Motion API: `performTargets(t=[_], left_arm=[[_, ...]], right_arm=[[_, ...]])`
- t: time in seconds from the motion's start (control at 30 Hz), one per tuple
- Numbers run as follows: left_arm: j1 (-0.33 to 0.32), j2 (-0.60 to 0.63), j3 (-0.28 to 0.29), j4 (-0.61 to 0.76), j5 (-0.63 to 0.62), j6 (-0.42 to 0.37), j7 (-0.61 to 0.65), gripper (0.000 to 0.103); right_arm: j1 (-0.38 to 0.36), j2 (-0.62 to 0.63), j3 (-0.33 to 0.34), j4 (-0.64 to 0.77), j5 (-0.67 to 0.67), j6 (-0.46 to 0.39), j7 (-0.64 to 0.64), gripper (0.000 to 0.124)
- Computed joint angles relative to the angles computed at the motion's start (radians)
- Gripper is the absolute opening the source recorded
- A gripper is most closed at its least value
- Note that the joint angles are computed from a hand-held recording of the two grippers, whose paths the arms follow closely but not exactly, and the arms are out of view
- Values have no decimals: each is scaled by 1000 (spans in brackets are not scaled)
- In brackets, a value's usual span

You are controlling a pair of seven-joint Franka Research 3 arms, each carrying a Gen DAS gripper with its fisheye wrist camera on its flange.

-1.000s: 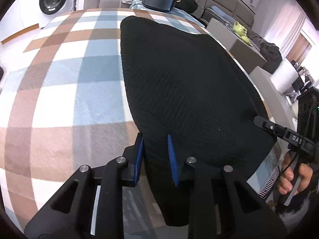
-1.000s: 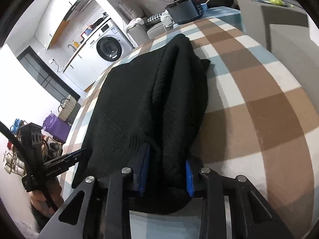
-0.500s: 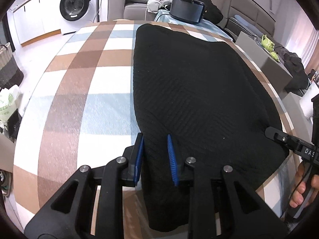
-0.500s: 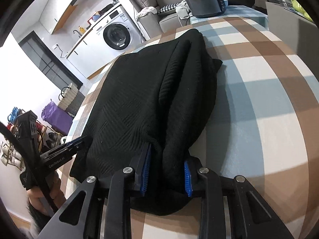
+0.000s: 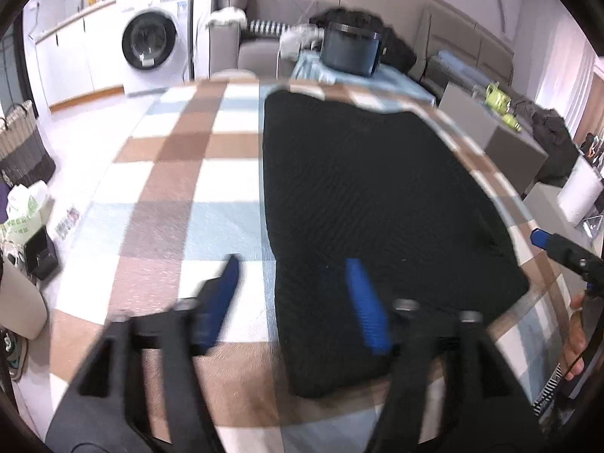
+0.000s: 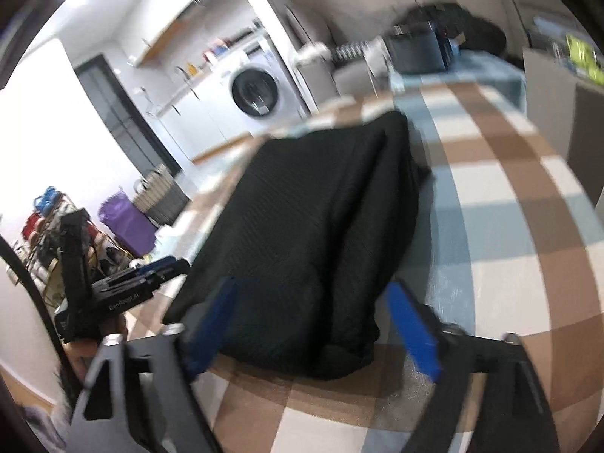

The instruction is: Fold small clothes

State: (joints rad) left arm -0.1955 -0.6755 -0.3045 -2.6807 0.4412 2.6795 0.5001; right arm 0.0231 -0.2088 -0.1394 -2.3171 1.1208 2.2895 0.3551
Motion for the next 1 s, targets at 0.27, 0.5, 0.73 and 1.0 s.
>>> performTargets(t=[0.27, 0.5, 0.73, 1.0], left_arm=[[23, -284, -158, -96, 124, -18, -156, 103], [-55, -414, -196, -152, 149, -112, -241, 103], [-97, -473, -209, -206, 196, -111, -305, 103], [-109, -446, -212, -233, 216, -87, -366, 103]], right_arm=[[5, -166, -65, -135, 229, 4, -325, 103], [-27, -240, -113, -209, 273, -118, -422, 103], [-49, -230, -109, -249, 283, -139, -452, 103], [-59, -210, -100, -258, 325, -133, -493, 103]])
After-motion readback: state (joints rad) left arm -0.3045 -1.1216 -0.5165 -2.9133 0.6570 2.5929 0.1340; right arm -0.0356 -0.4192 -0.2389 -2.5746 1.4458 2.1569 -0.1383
